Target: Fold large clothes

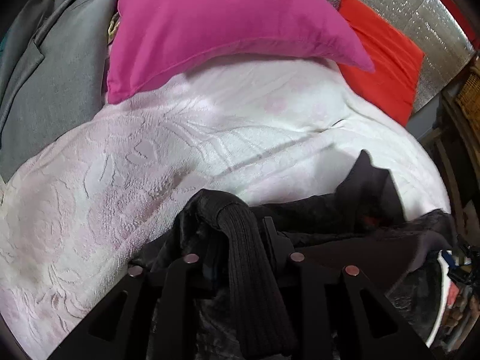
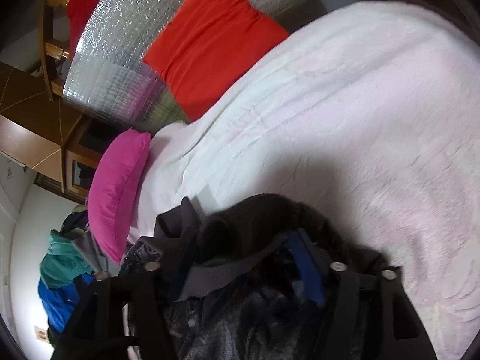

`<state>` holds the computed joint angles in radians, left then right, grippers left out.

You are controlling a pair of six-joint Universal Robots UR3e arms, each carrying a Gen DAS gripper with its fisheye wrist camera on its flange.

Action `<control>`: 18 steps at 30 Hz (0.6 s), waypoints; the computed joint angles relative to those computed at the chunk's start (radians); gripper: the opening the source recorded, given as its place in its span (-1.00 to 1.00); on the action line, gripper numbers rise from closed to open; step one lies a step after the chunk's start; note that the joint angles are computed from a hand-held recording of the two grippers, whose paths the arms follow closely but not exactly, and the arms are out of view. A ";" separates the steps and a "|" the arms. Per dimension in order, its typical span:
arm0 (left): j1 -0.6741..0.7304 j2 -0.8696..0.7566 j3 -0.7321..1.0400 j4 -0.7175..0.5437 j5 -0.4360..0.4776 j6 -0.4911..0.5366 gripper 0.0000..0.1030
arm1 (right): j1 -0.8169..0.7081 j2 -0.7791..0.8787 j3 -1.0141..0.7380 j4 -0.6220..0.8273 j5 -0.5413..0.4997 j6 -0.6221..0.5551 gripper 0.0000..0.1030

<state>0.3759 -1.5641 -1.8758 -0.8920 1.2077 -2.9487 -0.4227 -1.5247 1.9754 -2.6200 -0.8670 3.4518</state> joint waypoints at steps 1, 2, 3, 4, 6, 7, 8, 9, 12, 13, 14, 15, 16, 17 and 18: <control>0.012 0.012 0.009 -0.027 -0.020 0.006 -0.32 | -0.012 -0.011 0.005 0.005 0.007 -0.010 0.41; 0.023 0.020 0.018 -0.052 -0.042 0.013 -0.20 | -0.021 -0.021 0.007 0.014 0.011 -0.022 0.41; 0.037 0.032 0.027 -0.081 -0.070 0.026 -0.14 | -0.028 -0.030 0.007 0.025 0.010 -0.041 0.41; 0.050 0.042 0.036 -0.103 -0.096 0.040 -0.07 | -0.027 -0.036 0.003 0.035 -0.004 -0.068 0.41; 0.068 0.050 0.044 -0.130 -0.129 0.064 -0.05 | -0.019 -0.033 -0.009 0.057 -0.038 -0.116 0.42; 0.071 0.050 0.044 -0.133 -0.137 0.072 -0.03 | -0.014 -0.026 -0.015 0.066 -0.051 -0.138 0.42; 0.076 0.048 0.043 -0.137 -0.146 0.083 -0.02 | -0.004 -0.011 -0.028 0.082 -0.070 -0.164 0.42; 0.083 0.043 0.041 -0.140 -0.156 0.096 -0.02 | 0.000 -0.001 -0.033 0.091 -0.081 -0.184 0.42; 0.107 0.013 0.053 -0.167 -0.195 0.102 0.00 | 0.025 0.041 -0.056 0.092 -0.111 -0.224 0.42; 0.121 0.003 0.067 -0.196 -0.221 0.099 0.05 | 0.031 0.054 -0.059 0.086 -0.114 -0.235 0.42; 0.144 -0.015 0.093 -0.245 -0.266 0.090 0.09 | 0.039 0.068 -0.067 0.082 -0.116 -0.245 0.42; 0.171 -0.036 0.123 -0.302 -0.319 0.074 0.10 | 0.045 0.079 -0.071 0.077 -0.118 -0.253 0.42; 0.194 -0.048 0.144 -0.350 -0.364 0.060 0.14 | 0.051 0.088 -0.074 0.070 -0.124 -0.258 0.42; 0.222 -0.066 0.166 -0.401 -0.422 0.041 0.20 | 0.054 0.095 -0.073 0.062 -0.123 -0.262 0.42; 0.238 -0.077 0.177 -0.431 -0.457 0.032 0.23 | 0.053 0.091 -0.064 0.056 -0.121 -0.267 0.42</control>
